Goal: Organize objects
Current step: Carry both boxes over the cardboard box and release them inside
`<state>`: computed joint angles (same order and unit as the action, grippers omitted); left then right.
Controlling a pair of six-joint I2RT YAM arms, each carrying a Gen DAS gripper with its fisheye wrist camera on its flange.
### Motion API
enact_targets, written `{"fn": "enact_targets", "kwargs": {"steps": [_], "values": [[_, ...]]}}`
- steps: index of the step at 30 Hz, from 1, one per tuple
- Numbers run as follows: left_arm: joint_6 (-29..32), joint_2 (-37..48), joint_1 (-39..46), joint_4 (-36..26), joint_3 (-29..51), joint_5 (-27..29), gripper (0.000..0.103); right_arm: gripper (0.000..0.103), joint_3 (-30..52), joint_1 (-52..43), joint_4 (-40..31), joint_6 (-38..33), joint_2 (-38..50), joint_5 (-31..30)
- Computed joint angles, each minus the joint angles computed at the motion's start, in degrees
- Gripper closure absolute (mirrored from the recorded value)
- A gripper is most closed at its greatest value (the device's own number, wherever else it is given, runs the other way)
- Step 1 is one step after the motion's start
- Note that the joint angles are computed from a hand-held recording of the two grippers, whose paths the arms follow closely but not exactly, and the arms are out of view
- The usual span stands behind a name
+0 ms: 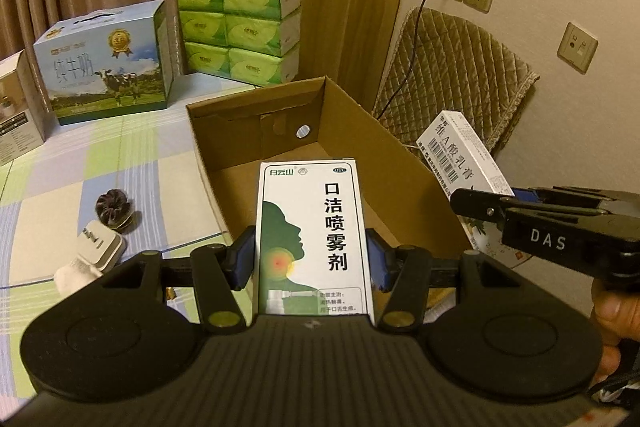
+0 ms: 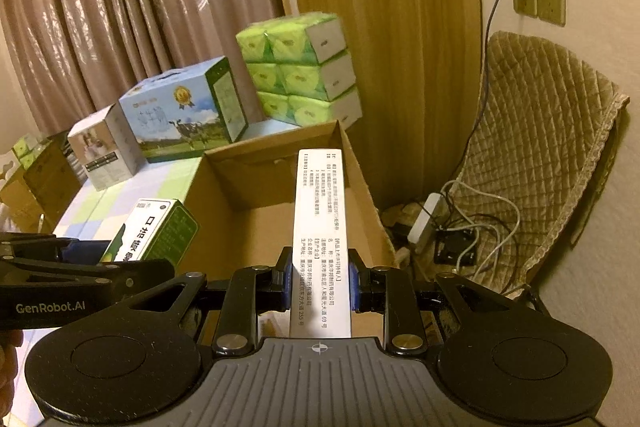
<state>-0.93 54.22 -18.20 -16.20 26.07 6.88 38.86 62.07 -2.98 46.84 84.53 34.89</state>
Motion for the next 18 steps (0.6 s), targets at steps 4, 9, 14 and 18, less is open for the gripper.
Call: {"fn": "enact_targets", "kwargs": {"steps": [4,9,14,18], "values": [[-0.55,4.95,-0.73,3.67,0.56,-0.63,0.052,0.080,-1.08,-2.33,2.12,-0.88,0.77,-2.15],[-0.98,9.97,-0.78,7.17,1.20,-0.85,0.052,0.080,-1.24,-4.28,3.72,-1.94,1.84,-3.83],[-1.60,14.08,-1.52,10.60,1.66,-2.15,0.052,0.080,-0.49,-5.77,4.69,-3.07,3.20,-4.92],[-2.20,16.87,-0.41,12.97,2.07,-1.24,0.050,0.080,-0.25,-5.74,5.22,-3.11,3.89,-5.18]]}}
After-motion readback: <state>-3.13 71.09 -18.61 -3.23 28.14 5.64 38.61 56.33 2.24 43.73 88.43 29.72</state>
